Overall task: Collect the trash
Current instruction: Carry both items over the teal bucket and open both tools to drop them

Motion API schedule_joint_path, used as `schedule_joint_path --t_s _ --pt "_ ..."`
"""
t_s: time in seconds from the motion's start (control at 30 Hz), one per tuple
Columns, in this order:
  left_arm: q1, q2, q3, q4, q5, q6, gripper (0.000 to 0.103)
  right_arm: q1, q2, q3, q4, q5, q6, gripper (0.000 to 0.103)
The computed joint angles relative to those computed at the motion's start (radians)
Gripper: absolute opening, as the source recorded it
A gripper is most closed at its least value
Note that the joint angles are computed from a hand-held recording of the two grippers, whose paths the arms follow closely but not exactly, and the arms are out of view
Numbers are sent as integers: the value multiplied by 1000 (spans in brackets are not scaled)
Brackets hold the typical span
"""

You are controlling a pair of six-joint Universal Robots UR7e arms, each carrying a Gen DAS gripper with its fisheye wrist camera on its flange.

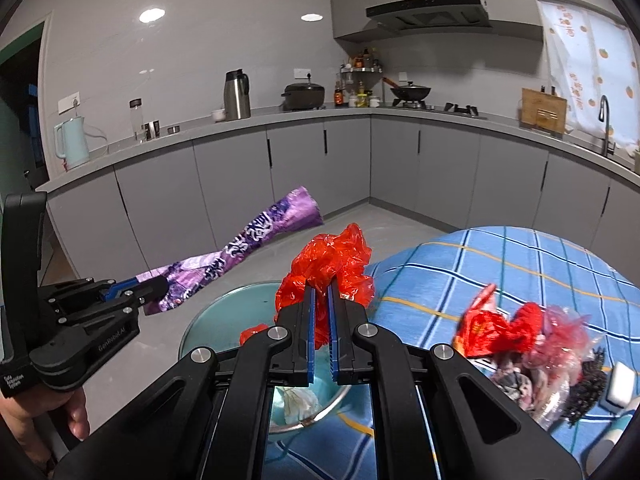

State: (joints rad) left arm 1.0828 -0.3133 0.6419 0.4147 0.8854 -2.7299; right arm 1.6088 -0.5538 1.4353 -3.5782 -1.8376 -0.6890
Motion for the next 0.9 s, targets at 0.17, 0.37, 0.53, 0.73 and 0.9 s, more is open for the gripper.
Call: schedule_joint_path --t_s 0.17,0.37,0.53,0.73,0.9 --pt "8 27 -42 37 -4 -15 9 1 34 -49 52 0 -6 7" --pt "15 54 -86 73 -2 -21 12 -4 74 -112 122 -11 -17 7" --pt "27 102 -171 140 20 -24 13 -19 114 -168 177 -27 -13 8" --pt "38 140 -229 172 27 -29 39 -41 142 -213 235 -39 7 30" --pt "35 126 -194 128 6 -16 57 -48 144 -214 241 -44 26 37"
